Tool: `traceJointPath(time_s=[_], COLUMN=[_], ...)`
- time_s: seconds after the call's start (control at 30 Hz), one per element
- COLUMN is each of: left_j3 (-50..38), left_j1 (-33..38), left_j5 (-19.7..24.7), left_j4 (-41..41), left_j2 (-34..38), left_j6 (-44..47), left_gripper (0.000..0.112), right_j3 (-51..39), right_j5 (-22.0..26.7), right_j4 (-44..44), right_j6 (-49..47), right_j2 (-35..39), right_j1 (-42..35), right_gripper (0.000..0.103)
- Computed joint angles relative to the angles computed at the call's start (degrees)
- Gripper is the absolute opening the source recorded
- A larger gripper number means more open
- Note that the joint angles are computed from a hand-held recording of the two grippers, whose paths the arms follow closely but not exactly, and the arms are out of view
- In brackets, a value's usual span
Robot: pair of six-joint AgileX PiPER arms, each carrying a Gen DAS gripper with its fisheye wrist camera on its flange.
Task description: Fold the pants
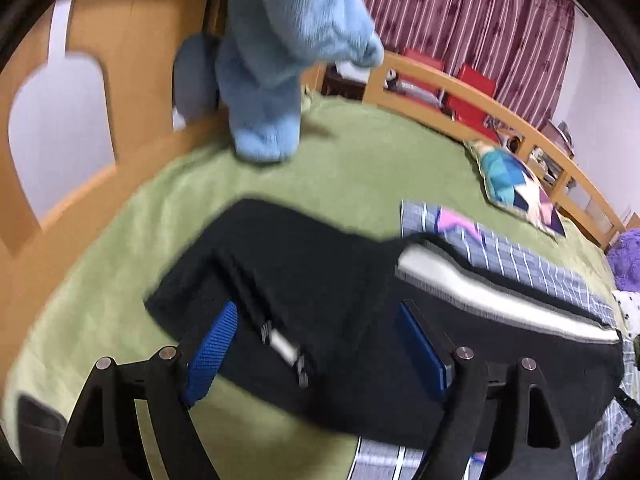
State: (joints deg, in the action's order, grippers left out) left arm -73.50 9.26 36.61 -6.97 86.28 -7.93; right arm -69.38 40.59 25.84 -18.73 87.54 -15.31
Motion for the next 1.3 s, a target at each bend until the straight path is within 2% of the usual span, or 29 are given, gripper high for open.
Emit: traceJointPath(time_s=[0.07,0.17,0.2,0.23,0.27,0.3,0.37,0.47,0.53,0.6,0.67,0.73,0.87,1.1,1.2,1.3], left_j3=[2.67,3.43,2.90,2.34,0.18,-1.13,-5.41,-14.24,-22.04,-29.11,-29.50,-28.81,-18.56,11.00,16.28,18.11], left_j1=[-0.81,-3.99,-4.68,-5.24,-5.40,-5.17,-3.04,-0.30,0.95,1.47,1.85,2.00,3.05,6.66,8.02,10.26], left_j5=[-0.85,-2.45,-2.98,-3.51,-3.02,-3.36,-4.37,-4.73,-0.96,3.91,3.21,4.41,5.04,2.37,1.64,0.25], left_j4=[-1.58,4.77,6.94,9.71,12.28,12.55,8.77,10.75,12.18,14.41,13.21,10.59,-0.25,-25.46,-31.55,-39.73], left_j2=[0.74,3.78,5.23,6.44,8.36,9.24,11.12,13.64,16.27,18.41,17.58,16.42,11.05,-0.68,-0.88,0.57], left_j6=[2.66,-2.06,-4.30,-7.29,-9.61,-9.67,-6.43,-11.10,-14.29,-17.95,-16.91,-12.45,-1.16,20.29,25.80,30.74], left_gripper=[0.080,0.080,0.074,0.060,0.033,0.021,0.019,0.019,0.030,0.066,0.067,0.067,0.067,0.067,0.067,0.067], right_j3=[3.81,7.24,8.11,8.97,9.35,9.73,10.68,11.86,12.50,12.84,13.30,13.74,14.49,14.38,13.84,11.93], right_j5=[-0.18,-0.22,-0.39,-0.68,-0.76,-0.88,-1.15,-2.06,-2.52,-2.44,-2.44,-2.50,-2.51,-1.41,-1.29,-0.57], right_j4=[2.07,3.57,3.78,3.59,3.41,3.27,2.28,0.43,-0.95,-1.29,-1.39,-1.40,-0.05,6.01,10.15,15.49], right_j6=[-1.29,-1.47,-1.45,-0.97,-0.69,-0.44,0.66,1.99,3.30,4.06,4.76,5.19,4.91,0.01,-3.39,-7.42], right_j2=[-2.17,-3.41,-3.69,-3.88,-3.84,-3.90,-4.03,-4.67,-5.37,-5.89,-6.53,-7.19,-8.19,-7.79,-6.47,-3.30], right_j1=[-1.34,-3.01,-3.39,-3.75,-4.14,-4.35,-4.77,-4.80,-4.71,-4.62,-4.27,-3.86,-3.95,-8.31,-10.65,-12.88], right_gripper=[0.053,0.053,0.053,0.053,0.053,0.053,0.053,0.053,0.053,0.053,0.053,0.053,0.053,0.055,0.062,0.064])
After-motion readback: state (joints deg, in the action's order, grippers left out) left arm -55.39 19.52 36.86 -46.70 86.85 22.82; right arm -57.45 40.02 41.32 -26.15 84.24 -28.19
